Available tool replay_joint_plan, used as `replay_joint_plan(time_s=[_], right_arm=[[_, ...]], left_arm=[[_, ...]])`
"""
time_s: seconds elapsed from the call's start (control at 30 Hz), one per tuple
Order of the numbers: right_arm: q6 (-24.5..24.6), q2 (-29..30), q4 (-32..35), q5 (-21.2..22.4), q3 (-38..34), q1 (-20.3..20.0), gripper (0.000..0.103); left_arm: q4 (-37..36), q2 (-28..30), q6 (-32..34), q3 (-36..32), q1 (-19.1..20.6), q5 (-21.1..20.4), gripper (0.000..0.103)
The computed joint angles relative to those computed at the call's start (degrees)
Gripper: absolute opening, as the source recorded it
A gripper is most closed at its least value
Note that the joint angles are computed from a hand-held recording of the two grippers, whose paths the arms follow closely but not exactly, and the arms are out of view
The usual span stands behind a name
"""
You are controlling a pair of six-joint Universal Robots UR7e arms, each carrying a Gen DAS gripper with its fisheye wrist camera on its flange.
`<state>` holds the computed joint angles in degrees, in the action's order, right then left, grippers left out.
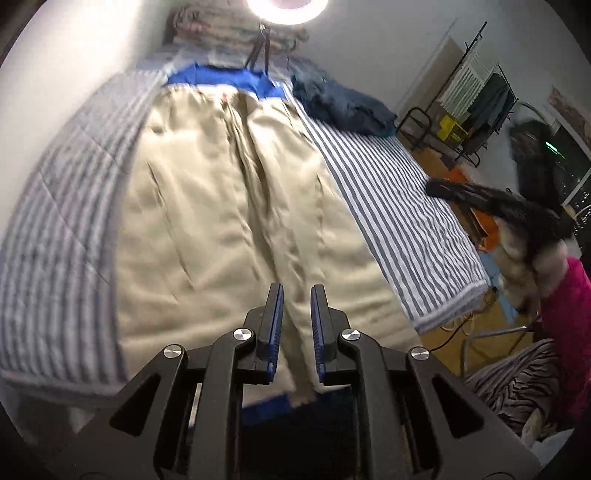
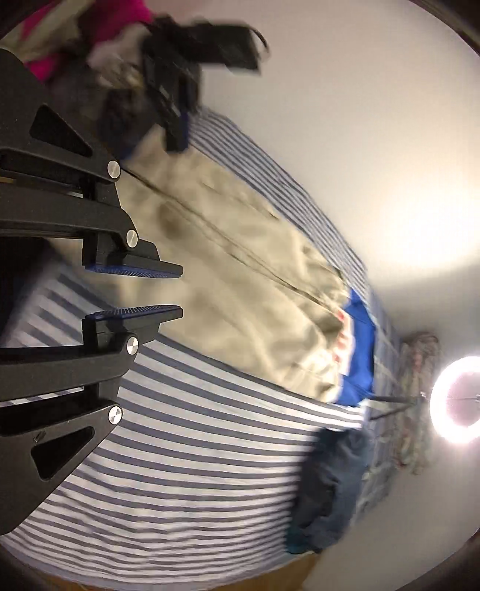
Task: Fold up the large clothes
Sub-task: 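Grasp the jacket hem with the left tool while the right tool pinches the side fold, then grasp the beige hem with both tools side by side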
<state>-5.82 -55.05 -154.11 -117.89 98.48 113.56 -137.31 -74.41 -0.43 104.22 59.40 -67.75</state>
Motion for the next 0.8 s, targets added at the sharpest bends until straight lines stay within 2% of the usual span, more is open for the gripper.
replay_joint_plan(time_s=[0.13, 0.33, 0.53, 0.7, 0.77, 0.8], right_arm=[[-5.1, 9.3, 1.4, -4.0, -11.2, -1.9, 0.014], [-5.2, 18.3, 4.6, -2.0, -22.4, -5.4, 0.014], [-5.9, 23.7, 9.5, -0.9, -26.9, -6.2, 0.014], [-9.7, 26.2, 12.2, -1.1, -29.3, -5.8, 0.014], [-9.6, 25.1, 14.6, 1.7, -29.8, -6.0, 0.014], [-9.7, 24.0, 13.7, 3.5, -29.5, -6.2, 0.014]], left_arm=[[-1.9, 0.7, -0.1, -1.8, 1.4, 0.6, 0.013], [-2.0, 1.2, -1.1, -3.5, 3.7, 0.1, 0.013], [-0.6, 1.9, -1.0, -4.3, 4.6, -0.9, 0.013], [-0.5, 2.1, -1.0, -4.5, 4.7, -1.2, 0.013], [-0.8, 2.2, -0.9, -4.5, 4.7, -1.5, 0.013], [-1.0, 2.2, -0.8, -4.5, 4.8, -1.6, 0.013]])
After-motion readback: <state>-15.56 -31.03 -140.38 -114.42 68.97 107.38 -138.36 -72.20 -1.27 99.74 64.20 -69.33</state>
